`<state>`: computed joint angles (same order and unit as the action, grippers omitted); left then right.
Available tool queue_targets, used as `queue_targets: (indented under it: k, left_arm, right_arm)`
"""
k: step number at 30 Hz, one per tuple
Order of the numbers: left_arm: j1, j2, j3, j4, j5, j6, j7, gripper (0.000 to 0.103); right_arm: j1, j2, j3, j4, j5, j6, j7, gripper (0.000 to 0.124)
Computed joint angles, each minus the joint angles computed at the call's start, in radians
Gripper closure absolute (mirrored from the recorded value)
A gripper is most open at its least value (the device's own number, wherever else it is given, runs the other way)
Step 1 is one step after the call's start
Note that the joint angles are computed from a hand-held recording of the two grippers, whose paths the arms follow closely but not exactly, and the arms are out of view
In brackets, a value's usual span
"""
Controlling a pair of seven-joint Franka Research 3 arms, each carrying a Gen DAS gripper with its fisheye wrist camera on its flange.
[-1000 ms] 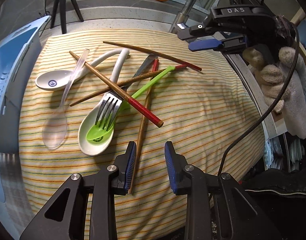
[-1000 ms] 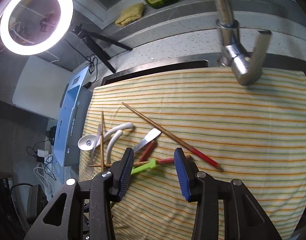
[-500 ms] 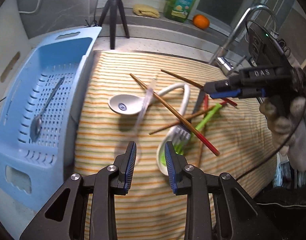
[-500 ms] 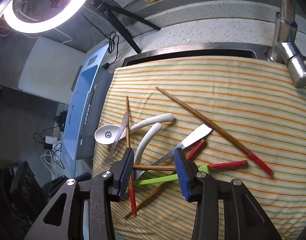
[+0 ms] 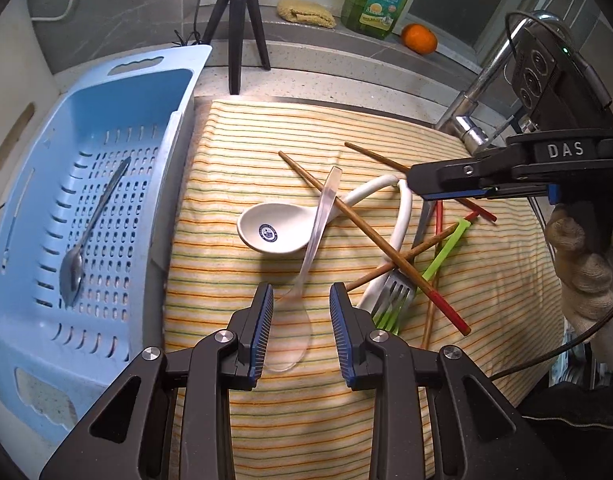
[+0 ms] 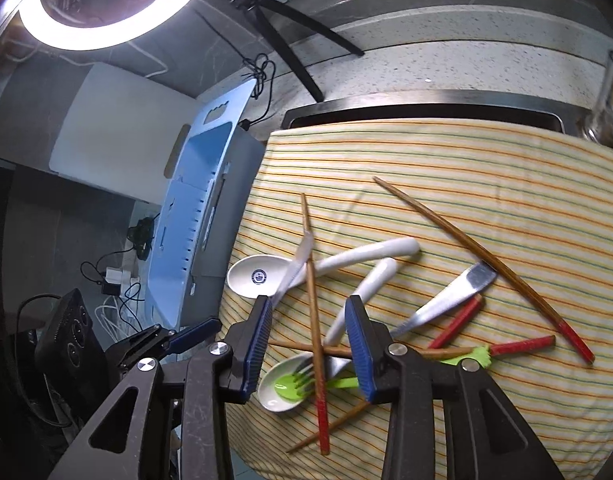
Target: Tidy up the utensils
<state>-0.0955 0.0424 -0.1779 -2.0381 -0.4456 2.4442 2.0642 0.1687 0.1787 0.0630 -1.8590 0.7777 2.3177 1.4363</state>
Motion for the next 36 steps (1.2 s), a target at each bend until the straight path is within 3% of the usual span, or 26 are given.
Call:
queue_targets:
  k: [5, 24, 31, 36]
  left_arm:
    - [0.001, 0.040, -0.007, 0.039, 0.024, -0.016, -0.015, 0.080]
    - [0.012, 0.116, -0.040, 0.116, 0.089, -0.069, -0.053, 0.083]
    - [0.023, 0.105, -0.041, 0.101, 0.065, -0.068, -0.038, 0.083]
    - [0.023, 0.101, -0.038, 0.092, 0.053, -0.069, -0.031, 0.083]
  right_arm:
    - [0.007, 0.071, 0.007, 0.071, -0.039, -0.044, 0.033, 0.099]
    - [0.036, 0.155, 0.017, 0.173, -0.202, -0.114, 0.075, 0.101]
    - [0.049, 0.149, 0.011, 0.174, -0.284, -0.165, 0.052, 0.118]
    - [0.030, 0.108, 0.004, 0.130, -0.259, -0.167, 0.028, 0.118]
